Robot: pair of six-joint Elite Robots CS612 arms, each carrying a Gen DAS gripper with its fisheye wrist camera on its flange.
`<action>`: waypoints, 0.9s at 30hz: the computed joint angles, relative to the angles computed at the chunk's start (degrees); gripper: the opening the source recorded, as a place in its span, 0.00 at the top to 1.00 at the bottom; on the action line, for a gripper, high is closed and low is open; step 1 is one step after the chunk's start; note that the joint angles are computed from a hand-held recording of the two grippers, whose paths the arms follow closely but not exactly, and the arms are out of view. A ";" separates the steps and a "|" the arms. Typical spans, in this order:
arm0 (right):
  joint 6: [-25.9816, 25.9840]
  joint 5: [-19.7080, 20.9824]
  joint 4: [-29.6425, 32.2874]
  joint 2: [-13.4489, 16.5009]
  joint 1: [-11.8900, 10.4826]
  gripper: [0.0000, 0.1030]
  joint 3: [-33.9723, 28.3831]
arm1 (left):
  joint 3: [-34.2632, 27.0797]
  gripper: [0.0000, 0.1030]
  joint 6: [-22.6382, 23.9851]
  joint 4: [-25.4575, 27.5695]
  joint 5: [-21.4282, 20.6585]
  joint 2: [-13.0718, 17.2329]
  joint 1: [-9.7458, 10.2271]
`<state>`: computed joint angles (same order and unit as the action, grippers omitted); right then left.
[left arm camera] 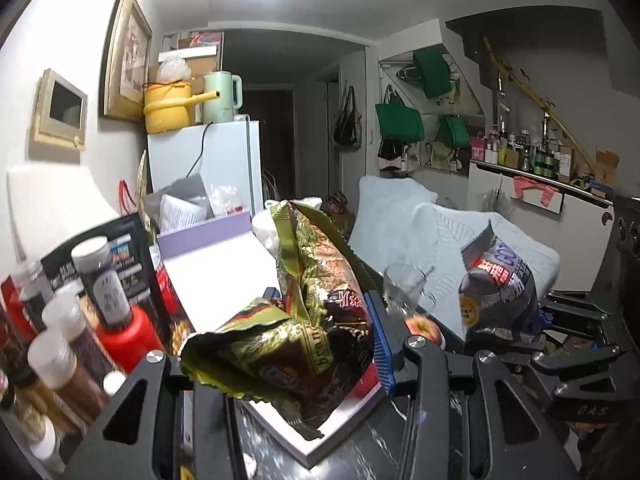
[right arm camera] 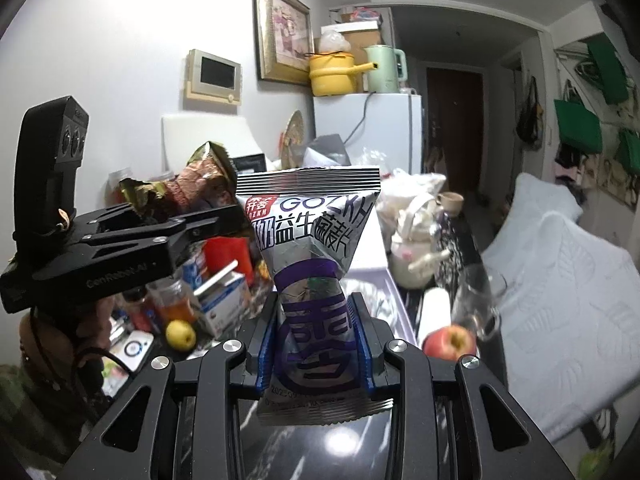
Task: Organize soft objects
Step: 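Lift the green-gold snack bag and GOZKI packet and carry them over the box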
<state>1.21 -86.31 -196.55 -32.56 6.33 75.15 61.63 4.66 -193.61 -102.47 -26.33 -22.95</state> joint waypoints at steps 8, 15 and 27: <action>-1.06 1.38 2.65 2.65 -0.97 0.68 -6.94 | -9.14 0.59 1.30 2.97 1.36 3.75 -0.24; -1.60 2.31 6.63 6.13 -1.89 0.68 -14.68 | -18.98 0.59 0.90 7.12 3.89 8.47 -0.17; -0.35 4.07 18.06 14.39 -2.93 0.68 -30.32 | -38.35 0.59 -1.10 19.50 8.54 18.49 0.33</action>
